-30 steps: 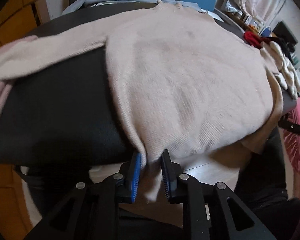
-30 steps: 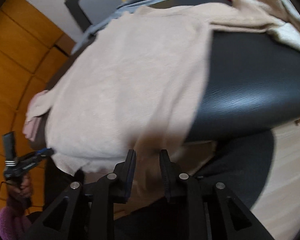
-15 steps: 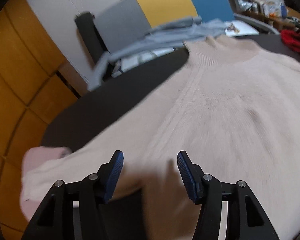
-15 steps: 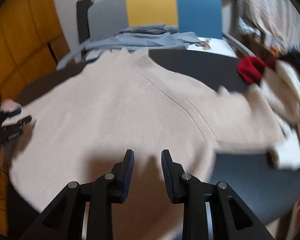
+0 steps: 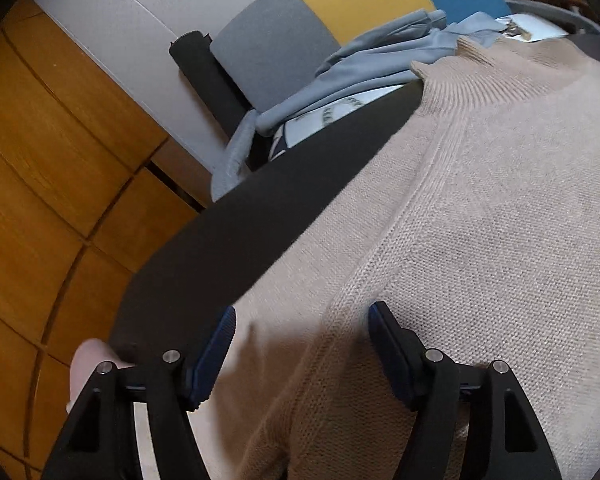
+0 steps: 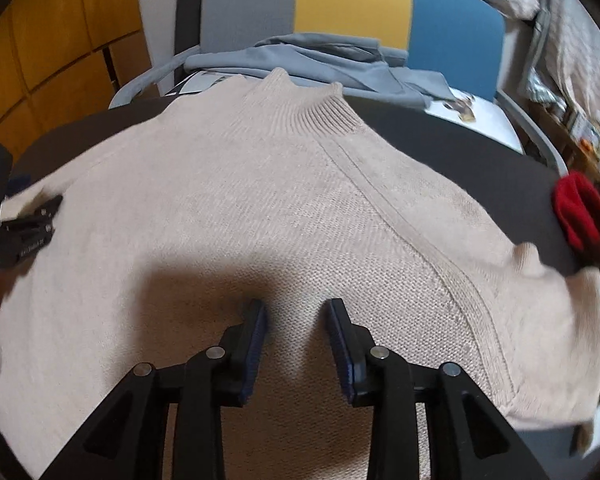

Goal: Fold clothes
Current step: 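Press the sweater body flat with both grippers open, then grasp the sweater sleeve cuff with the right gripper and lay it across the body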

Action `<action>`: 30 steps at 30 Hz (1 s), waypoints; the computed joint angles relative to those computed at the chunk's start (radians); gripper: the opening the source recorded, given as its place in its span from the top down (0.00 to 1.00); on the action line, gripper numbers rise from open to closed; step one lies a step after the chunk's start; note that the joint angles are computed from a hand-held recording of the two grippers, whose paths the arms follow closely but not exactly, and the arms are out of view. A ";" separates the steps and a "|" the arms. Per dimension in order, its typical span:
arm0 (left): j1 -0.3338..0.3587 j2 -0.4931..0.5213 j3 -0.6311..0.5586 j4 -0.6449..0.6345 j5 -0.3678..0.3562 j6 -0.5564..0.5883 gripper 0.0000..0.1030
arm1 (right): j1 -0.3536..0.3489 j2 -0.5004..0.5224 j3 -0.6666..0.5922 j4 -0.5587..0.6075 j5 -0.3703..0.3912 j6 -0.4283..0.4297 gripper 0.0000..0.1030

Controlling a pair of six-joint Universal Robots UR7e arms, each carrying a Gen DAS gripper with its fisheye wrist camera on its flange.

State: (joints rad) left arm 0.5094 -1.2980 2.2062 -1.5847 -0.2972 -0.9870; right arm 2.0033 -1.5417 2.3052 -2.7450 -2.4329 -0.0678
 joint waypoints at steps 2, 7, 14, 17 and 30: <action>0.023 0.002 -0.010 -0.014 0.020 0.028 0.31 | 0.001 0.056 -0.030 -0.026 -0.016 -0.034 0.64; 0.026 0.010 -0.071 0.108 -0.013 -0.066 0.31 | -0.031 -0.009 -0.027 -0.053 0.130 0.038 0.64; -0.146 -0.061 0.059 -0.230 -0.258 -0.045 0.29 | -0.240 -0.571 0.188 -0.061 0.439 0.372 0.64; -0.215 -0.044 0.105 -0.357 -0.362 -0.051 0.29 | -0.338 -0.776 0.200 0.029 0.363 0.449 0.63; -0.199 -0.088 0.204 -0.544 -0.456 -0.173 0.00 | -0.963 -0.895 0.205 0.023 0.955 0.427 0.83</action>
